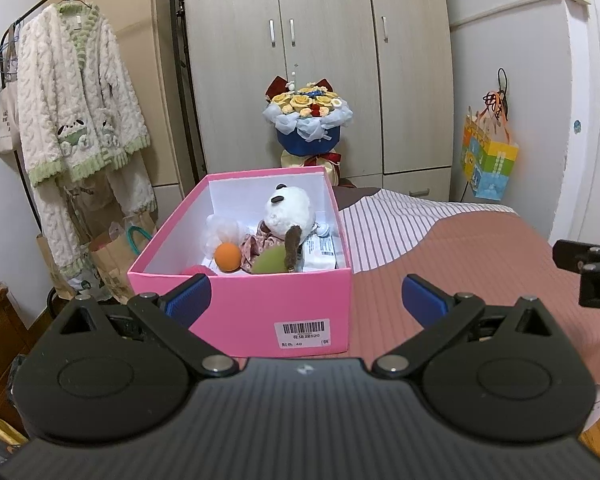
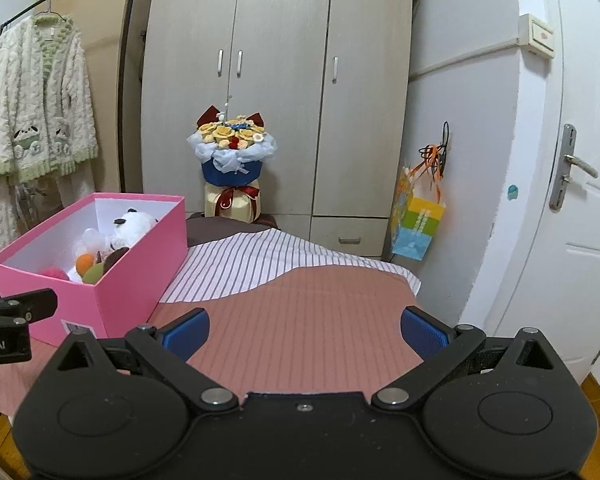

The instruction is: Organize soft objects

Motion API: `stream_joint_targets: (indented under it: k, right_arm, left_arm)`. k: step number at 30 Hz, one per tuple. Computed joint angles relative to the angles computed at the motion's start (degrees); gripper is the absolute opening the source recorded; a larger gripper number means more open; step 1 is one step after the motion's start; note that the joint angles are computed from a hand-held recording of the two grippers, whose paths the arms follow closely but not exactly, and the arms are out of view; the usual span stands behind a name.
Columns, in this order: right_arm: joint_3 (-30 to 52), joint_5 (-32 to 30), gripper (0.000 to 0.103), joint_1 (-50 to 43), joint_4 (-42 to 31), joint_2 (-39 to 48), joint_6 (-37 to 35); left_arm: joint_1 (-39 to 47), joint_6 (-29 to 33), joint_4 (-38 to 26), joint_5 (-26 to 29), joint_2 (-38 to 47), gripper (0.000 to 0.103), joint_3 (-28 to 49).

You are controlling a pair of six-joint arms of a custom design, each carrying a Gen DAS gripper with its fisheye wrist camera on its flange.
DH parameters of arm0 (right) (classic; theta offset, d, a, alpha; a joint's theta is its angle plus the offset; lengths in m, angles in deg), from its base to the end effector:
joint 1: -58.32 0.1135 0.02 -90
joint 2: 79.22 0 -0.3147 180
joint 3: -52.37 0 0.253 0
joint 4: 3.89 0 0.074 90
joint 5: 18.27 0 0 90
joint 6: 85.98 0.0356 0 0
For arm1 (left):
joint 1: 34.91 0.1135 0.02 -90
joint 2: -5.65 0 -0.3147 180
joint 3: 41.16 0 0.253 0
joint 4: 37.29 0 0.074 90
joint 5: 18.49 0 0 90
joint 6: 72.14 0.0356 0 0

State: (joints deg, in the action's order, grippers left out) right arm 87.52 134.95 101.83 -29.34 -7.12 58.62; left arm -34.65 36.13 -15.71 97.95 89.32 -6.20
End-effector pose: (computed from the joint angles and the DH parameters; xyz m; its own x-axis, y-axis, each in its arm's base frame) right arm 0.1431 0.0920 0.1811 -0.3807 0.1450 -0.9133 0.5180 0.8516 -0.0807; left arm 0.2465 -0.0147 0.1879 -0.3101 0.2793 -0.9088 0.5154 0.8526 0.0862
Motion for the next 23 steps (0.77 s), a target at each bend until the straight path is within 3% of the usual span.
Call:
stream_joint_targets:
  k: [14,23]
  right_arm:
    - [1.11,1.83,0.103,2.5,-3.36,1.32,3.63]
    - [0.07,0.55,0.103,0.76,-1.32,0.27,2.18]
  left_arm:
    - [1.01,-0.26,2.52,0.43,-0.31,0.103,-0.9]
    - [1.75,-1.58,3.25,0.56,-0.12,0.103,-0.86]
